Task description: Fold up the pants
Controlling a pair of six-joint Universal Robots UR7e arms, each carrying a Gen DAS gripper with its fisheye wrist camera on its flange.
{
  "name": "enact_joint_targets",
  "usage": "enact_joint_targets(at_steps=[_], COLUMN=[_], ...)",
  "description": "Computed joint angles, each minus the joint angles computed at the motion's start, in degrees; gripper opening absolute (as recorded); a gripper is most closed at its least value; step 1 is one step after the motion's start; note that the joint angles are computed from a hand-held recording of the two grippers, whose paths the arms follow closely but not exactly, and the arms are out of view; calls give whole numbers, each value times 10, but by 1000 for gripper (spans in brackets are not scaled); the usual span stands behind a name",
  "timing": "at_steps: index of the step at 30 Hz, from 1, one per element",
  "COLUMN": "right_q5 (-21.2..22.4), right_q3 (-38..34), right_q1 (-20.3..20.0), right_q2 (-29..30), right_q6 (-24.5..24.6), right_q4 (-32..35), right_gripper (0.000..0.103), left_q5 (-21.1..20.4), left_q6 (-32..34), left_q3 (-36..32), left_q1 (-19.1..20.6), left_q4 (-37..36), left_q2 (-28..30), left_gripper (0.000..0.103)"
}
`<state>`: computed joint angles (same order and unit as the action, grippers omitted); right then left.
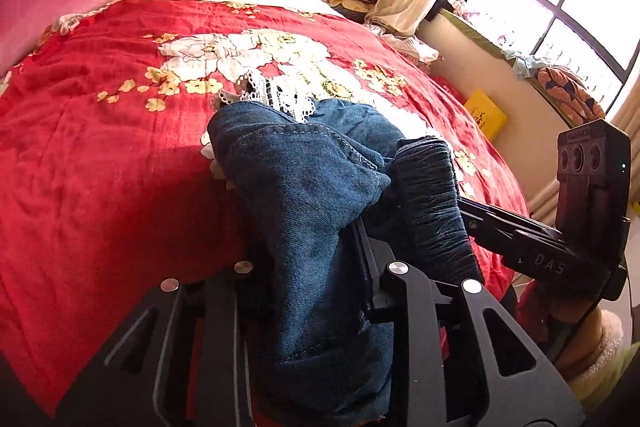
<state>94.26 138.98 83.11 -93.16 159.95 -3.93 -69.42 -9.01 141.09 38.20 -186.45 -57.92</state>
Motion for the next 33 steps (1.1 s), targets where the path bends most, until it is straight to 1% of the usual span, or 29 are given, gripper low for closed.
enact_joint_targets(at_steps=[5, 7, 13, 21, 28, 33], right_q5=[20, 29, 34, 29, 32, 47], right_q3=[-19, -32, -71, -122, -151, -168], right_q1=[35, 49, 64, 58, 53, 47], right_q2=[-2, 5, 29, 65, 92, 117], right_q6=[3, 5, 4, -3, -5, -7], right_q4=[8, 12, 21, 32, 35, 34], right_gripper=[27, 27, 27, 27, 27, 27], left_q5=[7, 11, 20, 24, 25, 22], left_q6=[5, 10, 33, 52, 64, 67], left_q3=[-6, -13, -47, -83, -105, -122], left_q1=[-7, -7, 4, 19, 33, 49], left_q4=[-1, 0, -2, -5, -11, -7], left_q2=[-14, -17, -12, 6, 25, 42], left_gripper=[20, 20, 20, 20, 20, 20])
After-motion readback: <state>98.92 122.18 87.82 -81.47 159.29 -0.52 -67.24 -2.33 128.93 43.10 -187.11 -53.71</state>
